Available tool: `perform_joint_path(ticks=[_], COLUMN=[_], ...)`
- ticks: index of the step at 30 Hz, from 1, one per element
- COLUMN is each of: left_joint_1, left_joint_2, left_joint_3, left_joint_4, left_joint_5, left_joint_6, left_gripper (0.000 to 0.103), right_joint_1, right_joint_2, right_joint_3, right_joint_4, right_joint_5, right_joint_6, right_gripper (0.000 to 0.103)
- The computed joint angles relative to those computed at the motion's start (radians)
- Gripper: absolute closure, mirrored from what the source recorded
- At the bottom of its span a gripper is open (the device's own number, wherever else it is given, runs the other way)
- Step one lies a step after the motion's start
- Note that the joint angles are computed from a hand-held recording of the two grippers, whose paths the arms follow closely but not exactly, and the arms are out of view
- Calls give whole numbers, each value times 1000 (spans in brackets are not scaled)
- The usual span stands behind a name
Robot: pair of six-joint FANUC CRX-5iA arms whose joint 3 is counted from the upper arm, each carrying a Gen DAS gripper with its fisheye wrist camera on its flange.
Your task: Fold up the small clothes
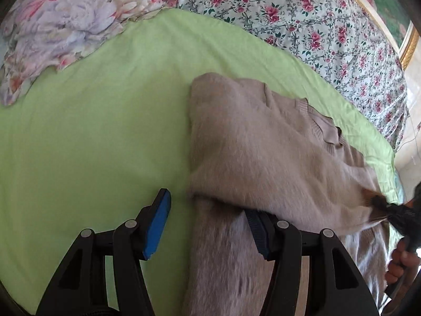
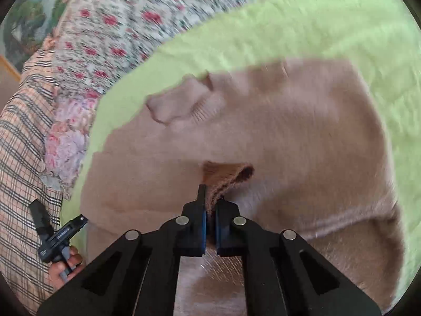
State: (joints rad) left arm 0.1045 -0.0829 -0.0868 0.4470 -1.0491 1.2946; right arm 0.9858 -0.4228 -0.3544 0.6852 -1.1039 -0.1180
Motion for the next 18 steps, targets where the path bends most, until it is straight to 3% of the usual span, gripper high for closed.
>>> perform_joint_path(ticks=[4, 8, 13, 18], left_joint_1=[-37, -65, -58, -70], left_joint_2=[24, 6, -65, -50], left_joint_3=[50, 36, -29, -10], left_joint_4=[-56, -107, -89, -122], left_joint_5=[5, 28, 118, 63], left_joint_6=[29, 47, 44, 38], left_gripper=[64, 80, 82, 85], right_joint_1=[60, 35, 48, 50], right_joint_2=[-36, -76, -110, -100], right_joint_3=[-19, -64, -129, -121], right_joint_4=[167, 64, 53, 1], right_joint_5=[-109, -125, -110, -169], right_joint_6=[-85, -83, -133, -101], right_gripper=[98, 98, 98, 98])
